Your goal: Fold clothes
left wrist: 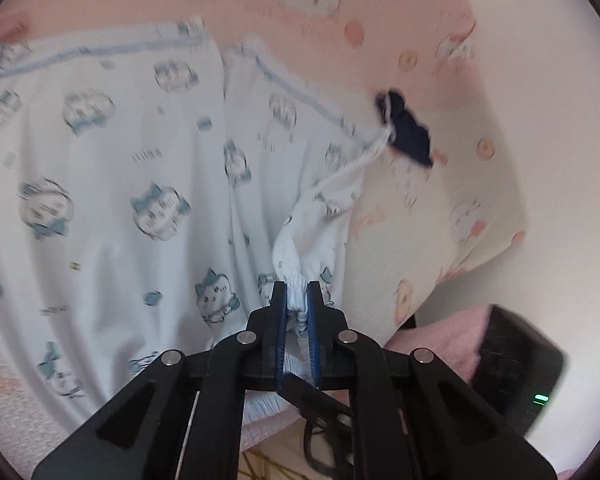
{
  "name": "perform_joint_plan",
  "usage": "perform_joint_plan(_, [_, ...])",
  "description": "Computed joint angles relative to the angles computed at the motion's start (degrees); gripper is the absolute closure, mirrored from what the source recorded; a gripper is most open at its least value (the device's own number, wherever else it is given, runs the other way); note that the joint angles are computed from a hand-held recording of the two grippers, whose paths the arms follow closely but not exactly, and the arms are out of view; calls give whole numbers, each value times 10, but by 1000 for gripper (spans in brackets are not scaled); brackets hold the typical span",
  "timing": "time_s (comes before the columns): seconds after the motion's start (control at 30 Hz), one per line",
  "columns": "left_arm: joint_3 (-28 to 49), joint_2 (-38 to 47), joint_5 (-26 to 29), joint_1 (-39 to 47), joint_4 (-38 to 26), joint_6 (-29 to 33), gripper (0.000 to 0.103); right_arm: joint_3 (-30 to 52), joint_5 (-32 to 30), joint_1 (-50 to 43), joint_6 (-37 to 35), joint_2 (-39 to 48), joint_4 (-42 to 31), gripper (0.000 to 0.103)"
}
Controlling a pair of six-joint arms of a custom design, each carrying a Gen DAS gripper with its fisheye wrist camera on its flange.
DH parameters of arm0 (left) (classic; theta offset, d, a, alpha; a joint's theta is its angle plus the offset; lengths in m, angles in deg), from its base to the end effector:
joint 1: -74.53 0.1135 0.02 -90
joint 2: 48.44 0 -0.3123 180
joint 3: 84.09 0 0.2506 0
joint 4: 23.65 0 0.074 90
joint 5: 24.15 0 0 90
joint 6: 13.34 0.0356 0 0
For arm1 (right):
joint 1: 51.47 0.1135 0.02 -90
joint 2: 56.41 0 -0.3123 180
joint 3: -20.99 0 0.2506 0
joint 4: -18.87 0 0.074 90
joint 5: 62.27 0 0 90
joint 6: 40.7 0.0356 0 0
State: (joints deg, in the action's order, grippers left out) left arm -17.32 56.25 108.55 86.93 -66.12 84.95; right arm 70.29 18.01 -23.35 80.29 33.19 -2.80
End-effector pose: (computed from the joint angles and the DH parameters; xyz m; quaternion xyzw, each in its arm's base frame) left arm 0.3115 0.0438 0.1628 -0.0028 0.9286 -0.3429 0.1419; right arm 0.2267 0.1279 0.1674 0.0037 0.9670 0.1905 0.1694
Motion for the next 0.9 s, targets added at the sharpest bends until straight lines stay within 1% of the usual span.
perform_joint_plan(0.1, [-2,-20,25,37,-9,9,93,22,20,26,-2,32,2,58])
perform_joint_plan(0.17, [-3,-26,32,55,-5,4,93,38,46,46,-12,53,-13,58])
perform_joint_plan(0.23, [0,-25,33,79,-15,9,93,56,75,61,-12,65,-52,58])
perform_joint_plan(0.33, [-2,-17,28,111,-27,21,93,54,83,62,-2,41,-78,58])
perform_joint_plan(0.43, [-14,-20,26,144,-42,39,93,66,96,59,-2,13,-119,58])
perform_joint_plan(0.5, [-32,-36,15,154,-43,57,93,70,90,56,-1,0,-135,58])
perform_joint_plan(0.53, [-40,-44,7,162,-47,72,93,71,86,56,-2,-2,-138,56])
perform_joint_plan(0.57, [-44,-46,0,173,-54,88,93,69,81,52,-9,-1,-138,53])
perform_joint_plan(0.6, [-47,-46,-8,184,-60,103,93,68,81,56,-10,5,-138,44])
perform_joint_plan(0.67, [-57,-47,-28,200,-62,120,93,88,77,86,7,42,-136,44])
perform_joint_plan(0.7, [-60,-47,-35,207,-62,127,93,87,65,93,5,42,-138,44])
perform_joint_plan(0.8, [-68,-44,-46,223,-58,147,93,100,28,98,-38,24,-159,44])
perform_joint_plan(0.9, [-74,-32,-57,232,-50,158,93,114,2,99,-106,-12,-188,44])
